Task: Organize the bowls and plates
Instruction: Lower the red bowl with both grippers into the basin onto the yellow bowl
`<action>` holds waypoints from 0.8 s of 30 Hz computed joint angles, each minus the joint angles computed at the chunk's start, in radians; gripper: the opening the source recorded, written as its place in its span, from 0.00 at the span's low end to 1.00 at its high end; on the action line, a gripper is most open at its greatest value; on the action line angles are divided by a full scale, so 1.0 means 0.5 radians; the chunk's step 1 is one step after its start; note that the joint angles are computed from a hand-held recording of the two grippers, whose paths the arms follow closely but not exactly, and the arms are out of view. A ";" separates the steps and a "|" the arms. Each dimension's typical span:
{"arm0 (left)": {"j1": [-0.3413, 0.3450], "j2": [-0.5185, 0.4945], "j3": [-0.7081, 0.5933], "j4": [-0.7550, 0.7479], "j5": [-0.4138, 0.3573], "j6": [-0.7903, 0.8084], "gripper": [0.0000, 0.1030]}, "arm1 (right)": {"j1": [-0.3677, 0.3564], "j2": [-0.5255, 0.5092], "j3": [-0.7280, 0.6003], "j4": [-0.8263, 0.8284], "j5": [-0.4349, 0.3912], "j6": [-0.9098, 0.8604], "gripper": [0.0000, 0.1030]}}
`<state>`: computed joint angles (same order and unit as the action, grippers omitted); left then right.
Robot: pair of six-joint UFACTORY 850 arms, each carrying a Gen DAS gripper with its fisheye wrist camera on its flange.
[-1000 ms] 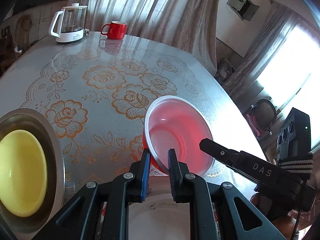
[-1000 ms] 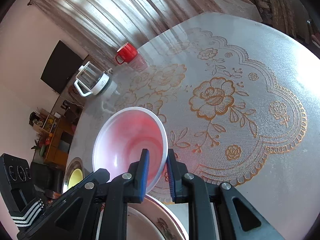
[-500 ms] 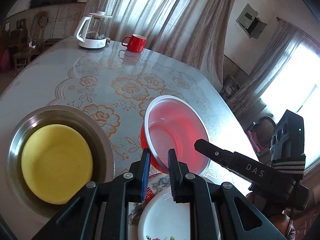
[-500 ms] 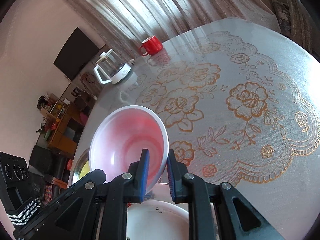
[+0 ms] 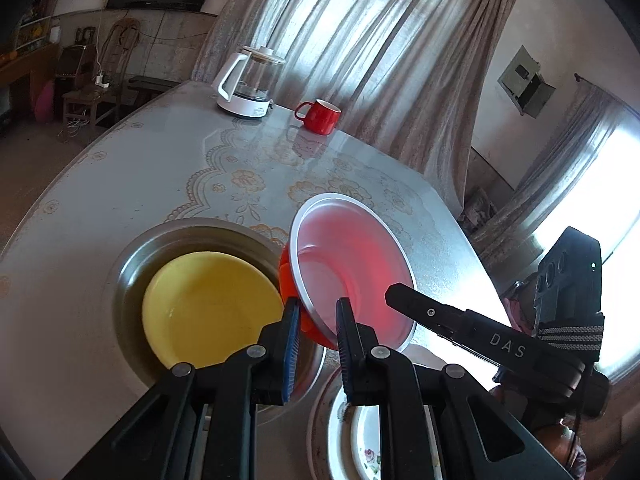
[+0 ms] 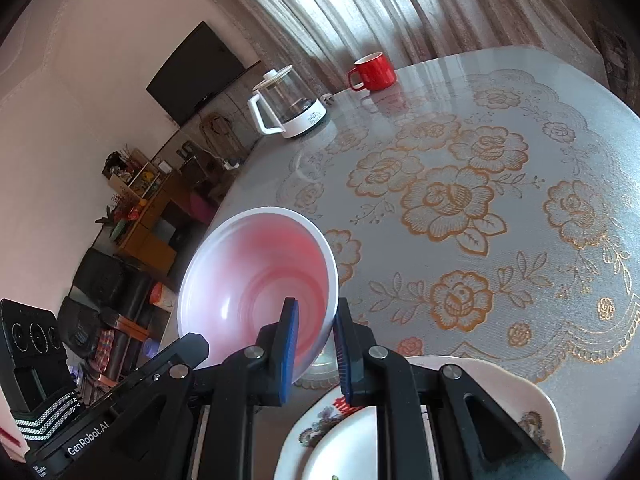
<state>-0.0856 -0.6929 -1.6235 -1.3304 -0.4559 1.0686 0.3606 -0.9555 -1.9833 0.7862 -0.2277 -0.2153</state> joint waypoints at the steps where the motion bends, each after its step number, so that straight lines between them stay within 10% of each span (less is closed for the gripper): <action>1: 0.017 0.010 0.020 -0.024 -0.002 0.012 0.16 | 0.009 -0.024 -0.041 -0.039 -0.024 0.028 0.16; 24: 0.143 -0.055 0.062 0.166 0.058 -0.269 0.16 | 0.111 -0.711 -1.196 -0.728 -0.688 0.650 0.16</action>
<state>-0.0141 -0.7206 -1.5926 -1.2476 -0.4270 0.9339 0.4160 -1.3112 -2.5813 0.4221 -0.5716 0.1097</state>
